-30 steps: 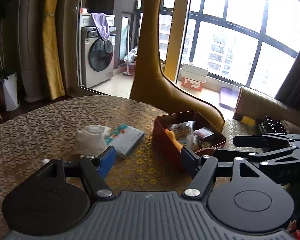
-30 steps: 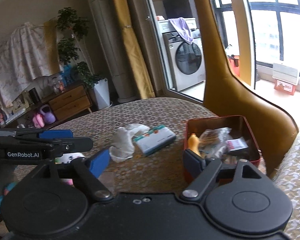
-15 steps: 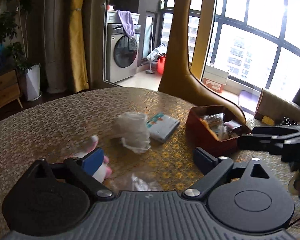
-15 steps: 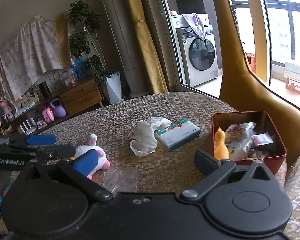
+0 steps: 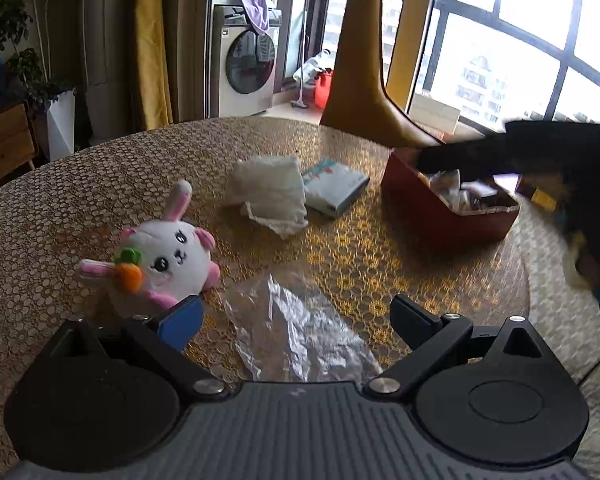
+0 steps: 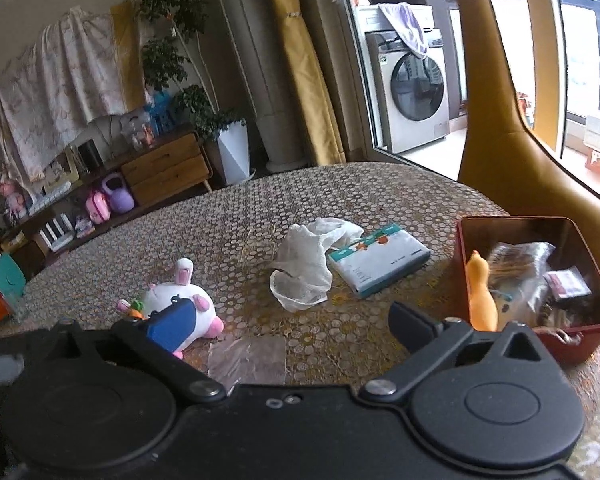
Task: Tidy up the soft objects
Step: 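Lift both open tools out of the box and move back over the table, then grasp the clear plastic bag with the left tool while the right tool grasps the white mesh cloth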
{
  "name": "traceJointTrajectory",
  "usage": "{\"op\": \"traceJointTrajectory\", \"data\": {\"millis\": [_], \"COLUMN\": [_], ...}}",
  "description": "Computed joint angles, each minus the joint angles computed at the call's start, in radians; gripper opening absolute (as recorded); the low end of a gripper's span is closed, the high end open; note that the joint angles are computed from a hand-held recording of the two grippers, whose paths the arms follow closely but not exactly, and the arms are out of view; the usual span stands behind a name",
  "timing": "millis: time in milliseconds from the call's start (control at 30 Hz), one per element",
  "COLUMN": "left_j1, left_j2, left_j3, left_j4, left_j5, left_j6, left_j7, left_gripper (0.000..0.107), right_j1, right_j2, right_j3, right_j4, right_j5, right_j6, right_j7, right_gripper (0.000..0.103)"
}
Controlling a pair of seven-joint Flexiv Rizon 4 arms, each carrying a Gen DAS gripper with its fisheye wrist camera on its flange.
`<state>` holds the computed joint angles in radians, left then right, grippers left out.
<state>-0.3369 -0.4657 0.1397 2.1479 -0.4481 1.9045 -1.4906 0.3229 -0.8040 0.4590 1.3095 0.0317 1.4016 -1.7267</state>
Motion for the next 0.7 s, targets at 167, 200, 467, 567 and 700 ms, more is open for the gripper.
{"op": "traceJointTrajectory", "data": {"millis": [167, 200, 467, 567, 700], "left_j1": [-0.033, -0.029, -0.091, -0.111, -0.141], "left_j2": [-0.048, -0.057, -0.145, -0.173, -0.206], "left_j3": [0.016, 0.012, 0.082, 0.108, 0.146], "left_j4": [-0.027, -0.033, -0.098, -0.119, -0.146], "left_j5": [-0.025, -0.028, -0.075, -0.069, -0.052], "left_j6": [-0.007, -0.009, -0.059, -0.077, -0.1], "left_j7": [-0.004, -0.012, -0.046, -0.06, -0.072], "left_gripper": [0.1, 0.1, 0.1, 0.1, 0.1], "right_j1": [0.048, 0.057, 0.128, 0.157, 0.194], "right_j2": [-0.055, -0.07, -0.179, -0.228, -0.302], "right_j3": [-0.038, -0.04, -0.082, -0.107, -0.147], "right_j4": [-0.115, -0.146, -0.372, -0.477, -0.625], "right_j5": [-0.036, -0.04, -0.013, 0.001, 0.018], "right_j6": [-0.094, -0.117, -0.274, -0.342, -0.431], "right_j7": [-0.003, -0.01, -0.054, -0.059, -0.066], "right_gripper": [0.103, 0.103, 0.103, 0.103, 0.103]}}
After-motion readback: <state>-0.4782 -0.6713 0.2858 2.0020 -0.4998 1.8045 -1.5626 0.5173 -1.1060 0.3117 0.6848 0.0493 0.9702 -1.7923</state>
